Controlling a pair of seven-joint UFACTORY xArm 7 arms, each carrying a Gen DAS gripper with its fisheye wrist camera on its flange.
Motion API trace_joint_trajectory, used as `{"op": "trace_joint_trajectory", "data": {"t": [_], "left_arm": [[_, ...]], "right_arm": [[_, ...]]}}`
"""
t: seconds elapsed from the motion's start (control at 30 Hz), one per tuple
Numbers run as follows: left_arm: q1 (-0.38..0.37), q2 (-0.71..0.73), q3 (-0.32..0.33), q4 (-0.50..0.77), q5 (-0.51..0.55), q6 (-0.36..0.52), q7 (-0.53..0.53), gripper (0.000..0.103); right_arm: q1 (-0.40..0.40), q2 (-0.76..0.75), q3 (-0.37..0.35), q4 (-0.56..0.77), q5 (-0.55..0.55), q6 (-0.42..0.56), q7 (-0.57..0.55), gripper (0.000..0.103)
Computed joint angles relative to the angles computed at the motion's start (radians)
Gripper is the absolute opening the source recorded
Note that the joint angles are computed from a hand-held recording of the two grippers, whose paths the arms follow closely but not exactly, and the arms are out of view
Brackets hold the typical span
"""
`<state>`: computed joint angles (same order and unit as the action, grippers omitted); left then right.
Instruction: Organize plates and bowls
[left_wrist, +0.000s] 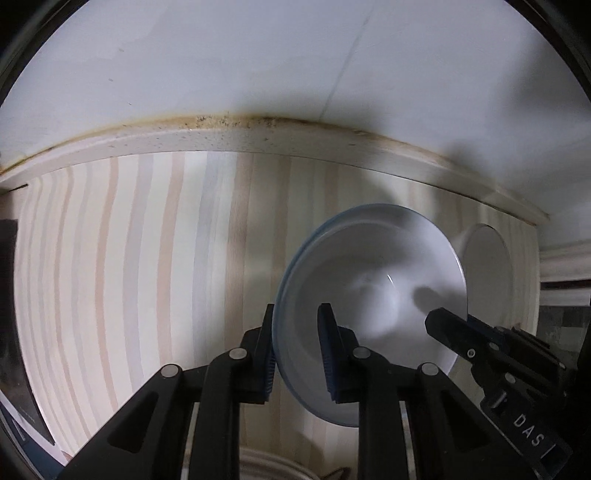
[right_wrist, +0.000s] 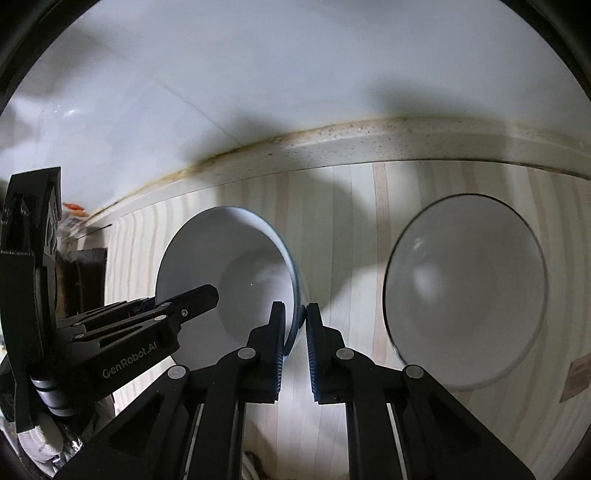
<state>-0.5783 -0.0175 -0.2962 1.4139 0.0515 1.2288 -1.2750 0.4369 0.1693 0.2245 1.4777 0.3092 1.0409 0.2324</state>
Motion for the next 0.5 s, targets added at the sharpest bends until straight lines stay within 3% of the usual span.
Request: {"op": "trace_joint_trajectory", "data": {"t": [0.2,0.5], "left_arm": [[-0.022,-0.079,-0.041,0.017,0.028,0.054,-0.04,0.019],[-0.121,0.011,-0.105,0.197,0.139,0.15,-0.123,0.019]], "right_arm": [[0.005,-0.152,0.002,-0.093,0.017,0.008,0.005,0.013],[0.002,-0.426,-0.019,-0.262,0.054,0.053,0.021,0.013]]}}
